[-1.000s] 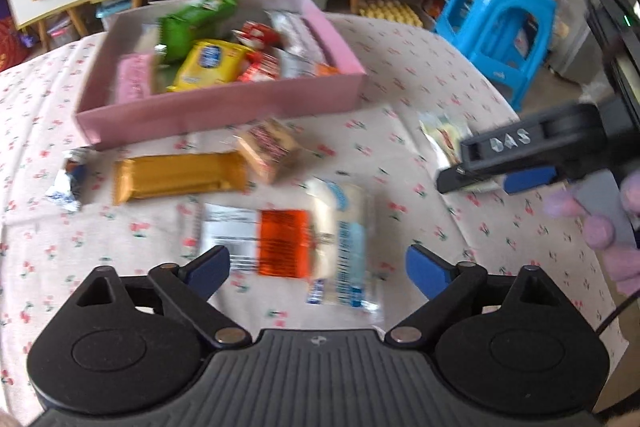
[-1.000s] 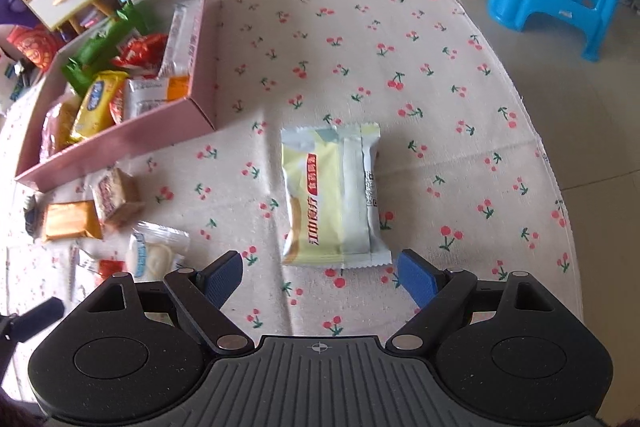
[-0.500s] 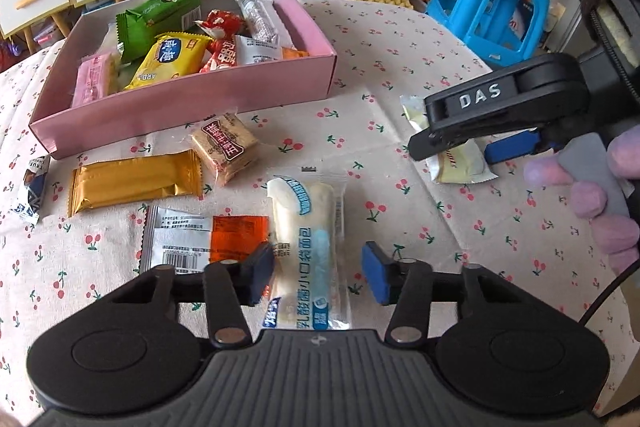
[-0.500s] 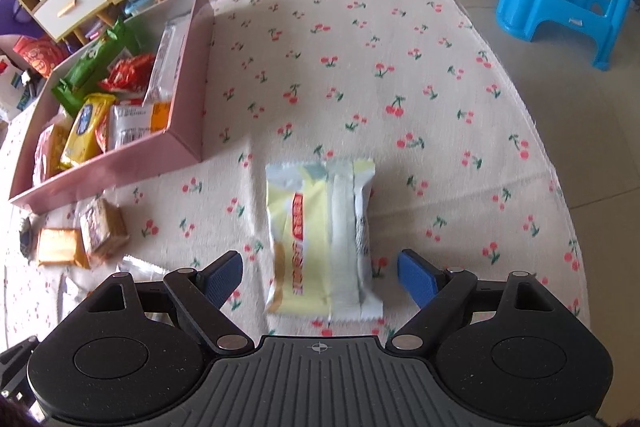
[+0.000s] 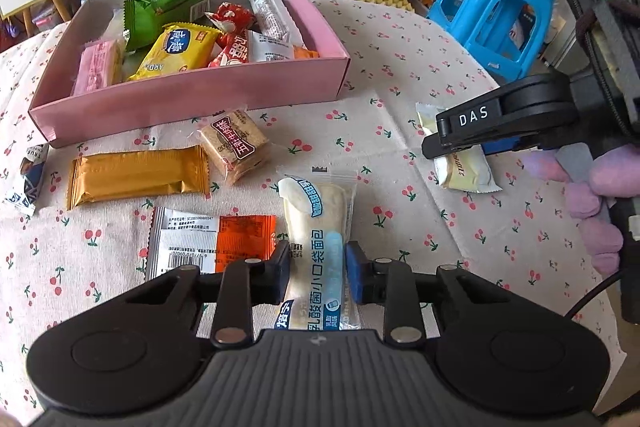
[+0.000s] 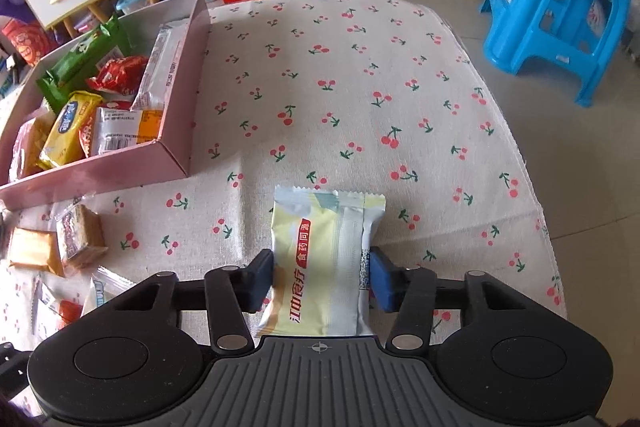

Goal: Organize snacks
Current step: 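Grasp the white milk-bread bag with left tool while right tool grasps cream cake bag, then lower the milk-bread bag and cream cake bag into the pink box, open both tools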

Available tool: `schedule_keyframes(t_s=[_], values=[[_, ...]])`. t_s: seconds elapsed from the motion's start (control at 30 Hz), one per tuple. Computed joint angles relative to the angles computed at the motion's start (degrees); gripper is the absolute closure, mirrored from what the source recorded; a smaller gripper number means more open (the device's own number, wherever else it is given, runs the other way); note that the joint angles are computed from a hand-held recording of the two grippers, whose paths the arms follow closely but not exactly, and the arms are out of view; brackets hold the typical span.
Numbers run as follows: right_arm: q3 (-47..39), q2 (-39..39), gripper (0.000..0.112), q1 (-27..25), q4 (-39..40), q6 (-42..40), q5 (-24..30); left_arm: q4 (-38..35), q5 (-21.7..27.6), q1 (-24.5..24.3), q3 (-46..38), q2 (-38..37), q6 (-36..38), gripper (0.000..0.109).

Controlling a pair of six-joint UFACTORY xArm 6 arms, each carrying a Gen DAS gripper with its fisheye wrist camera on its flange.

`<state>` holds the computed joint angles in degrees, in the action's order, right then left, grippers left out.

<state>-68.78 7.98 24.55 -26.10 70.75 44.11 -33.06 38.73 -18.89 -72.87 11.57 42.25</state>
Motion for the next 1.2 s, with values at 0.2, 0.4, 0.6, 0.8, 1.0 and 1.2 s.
schedule_keyframes(t_s=[0.2, 0.4, 0.6, 0.8, 1.0, 1.2], values=[[0.3, -0.3, 0.066, -0.3, 1.9, -0.2, -1.5, -1.8, 1.8, 0.8, -0.8, -0.2, 1.6, 0.085], [0.3, -0.7, 0.066, -0.2, 4.0, -0.1, -3.0, -4.2, 3.6, 2.0, -2.2, -0.1, 2.8, 0.086], [-1.0, -0.5, 0.066, 0.2, 3.9, 0.9, -4.1, -6.0, 4.8, 3.6, -4.4, 0.6, 2.8, 0.087], [-3.4, 0.7, 0.066, 0.6, 4.2, 1.9, -5.4, -7.1, 4.8, 5.3, -7.6, 2.3, 0.8, 0.087], [-6.7, 2.4, 0.066, 1.1, 3.9, 4.0, -6.7, -8.2, 4.6, 6.9, -10.6, 4.0, -1.2, 0.087], [-10.4, 4.9, 0.066, 1.6, 2.5, 6.3, -9.2, -9.0, 3.7, 8.7, -14.8, 6.6, -4.0, 0.088]])
